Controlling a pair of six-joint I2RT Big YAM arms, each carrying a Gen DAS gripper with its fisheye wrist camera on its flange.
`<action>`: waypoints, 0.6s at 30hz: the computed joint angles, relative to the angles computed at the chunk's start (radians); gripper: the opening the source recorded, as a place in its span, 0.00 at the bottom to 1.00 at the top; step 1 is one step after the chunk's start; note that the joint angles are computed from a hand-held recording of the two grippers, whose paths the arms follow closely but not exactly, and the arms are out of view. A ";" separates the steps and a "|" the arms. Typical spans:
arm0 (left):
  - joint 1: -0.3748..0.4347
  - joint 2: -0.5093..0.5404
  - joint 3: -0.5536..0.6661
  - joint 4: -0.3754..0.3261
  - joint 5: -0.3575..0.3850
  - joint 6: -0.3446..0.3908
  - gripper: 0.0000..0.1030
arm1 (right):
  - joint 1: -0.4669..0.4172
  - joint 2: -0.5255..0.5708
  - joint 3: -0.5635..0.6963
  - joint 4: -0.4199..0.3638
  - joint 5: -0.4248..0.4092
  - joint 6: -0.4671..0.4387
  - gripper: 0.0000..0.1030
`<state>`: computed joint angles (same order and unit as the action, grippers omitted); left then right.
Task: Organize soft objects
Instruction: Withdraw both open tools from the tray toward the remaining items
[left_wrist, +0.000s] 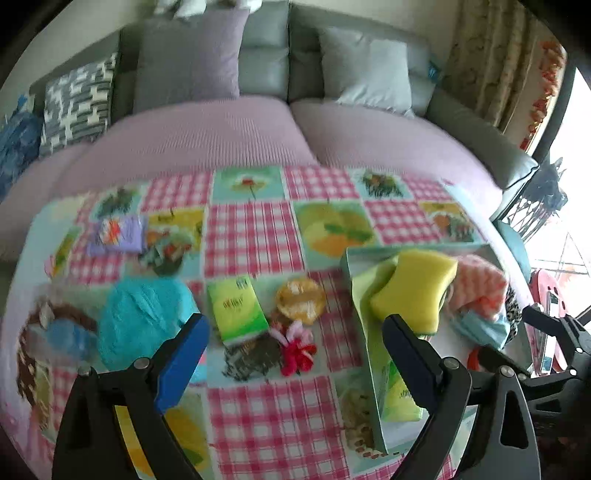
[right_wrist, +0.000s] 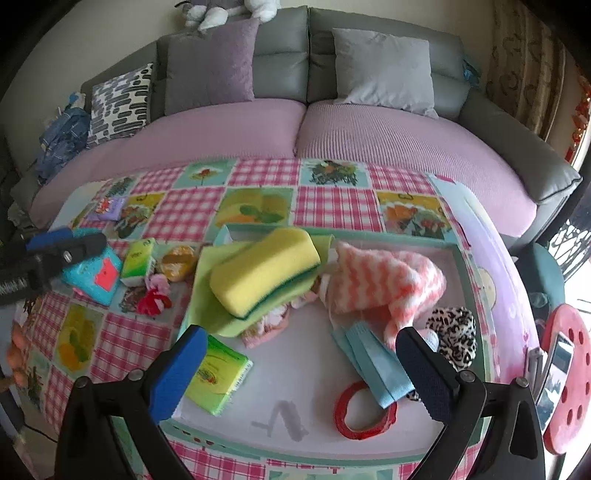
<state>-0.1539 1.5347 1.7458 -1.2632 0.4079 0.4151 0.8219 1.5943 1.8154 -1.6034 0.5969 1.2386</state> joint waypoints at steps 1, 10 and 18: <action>0.008 0.004 0.018 0.003 0.005 0.004 0.92 | -0.001 0.005 0.011 -0.002 0.003 -0.006 1.00; 0.119 0.119 0.213 -0.032 -0.006 0.025 0.92 | -0.023 0.069 0.107 0.043 -0.012 -0.111 1.00; 0.211 0.242 0.392 -0.090 -0.017 0.025 0.92 | -0.044 0.183 0.263 0.094 -0.065 -0.233 1.00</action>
<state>0.0569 1.7770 2.1376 -1.3535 0.3912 0.4399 0.7776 1.7768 2.0789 -1.5091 0.5315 1.0059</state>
